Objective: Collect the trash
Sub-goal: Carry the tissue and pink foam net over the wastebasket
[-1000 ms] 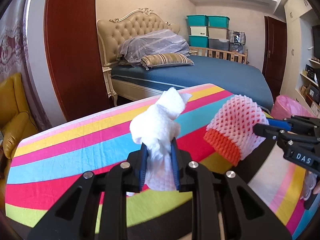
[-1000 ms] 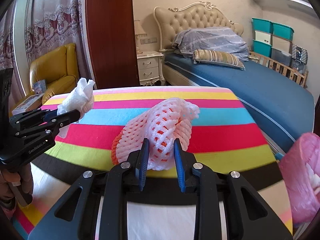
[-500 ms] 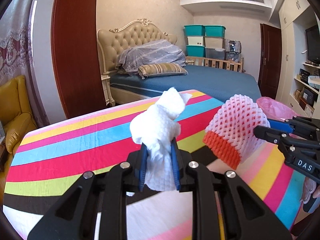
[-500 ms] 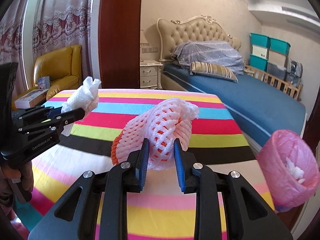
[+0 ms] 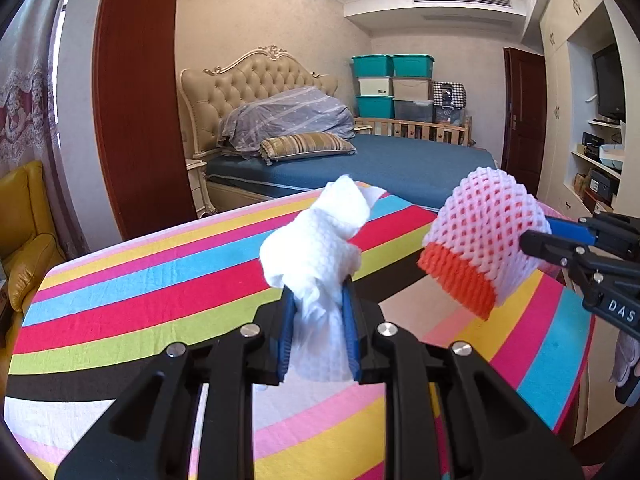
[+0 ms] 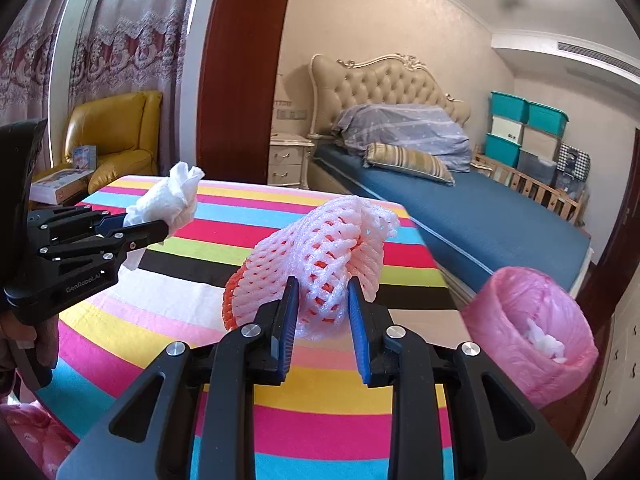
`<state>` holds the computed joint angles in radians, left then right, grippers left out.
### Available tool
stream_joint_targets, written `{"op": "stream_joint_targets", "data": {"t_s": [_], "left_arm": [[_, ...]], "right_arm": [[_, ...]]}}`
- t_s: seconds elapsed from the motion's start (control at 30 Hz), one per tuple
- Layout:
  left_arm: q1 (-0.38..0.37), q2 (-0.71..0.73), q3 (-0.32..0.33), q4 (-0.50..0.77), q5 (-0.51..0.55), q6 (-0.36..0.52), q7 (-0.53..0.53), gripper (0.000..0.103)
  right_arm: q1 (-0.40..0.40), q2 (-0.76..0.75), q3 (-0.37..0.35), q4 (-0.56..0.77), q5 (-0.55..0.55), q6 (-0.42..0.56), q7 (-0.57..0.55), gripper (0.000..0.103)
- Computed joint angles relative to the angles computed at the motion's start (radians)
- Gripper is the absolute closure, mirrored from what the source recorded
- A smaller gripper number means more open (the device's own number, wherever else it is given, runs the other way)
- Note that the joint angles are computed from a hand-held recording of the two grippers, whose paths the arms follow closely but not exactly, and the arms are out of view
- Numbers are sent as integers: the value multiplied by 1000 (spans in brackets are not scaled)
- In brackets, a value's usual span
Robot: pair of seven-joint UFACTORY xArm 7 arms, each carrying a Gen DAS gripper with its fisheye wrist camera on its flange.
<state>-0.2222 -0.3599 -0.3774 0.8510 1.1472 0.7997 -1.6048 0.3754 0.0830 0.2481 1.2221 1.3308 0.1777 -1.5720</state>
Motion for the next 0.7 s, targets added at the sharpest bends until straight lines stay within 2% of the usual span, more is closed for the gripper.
{"op": "stream_joint_targets", "data": {"t_s": [0.17, 0.37, 0.7], "left_arm": [[-8, 45, -9, 49, 35, -7, -10, 81], [-35, 121, 13, 113, 72, -39, -7, 81], [-134, 332, 97, 322, 144, -111, 37, 81]], "right_arm": [[-18, -39, -22, -25, 56, 13, -59, 78], [-42, -55, -64, -23, 125, 33, -114, 78], [-114, -32, -108, 19, 173, 40, -147, 77]]}}
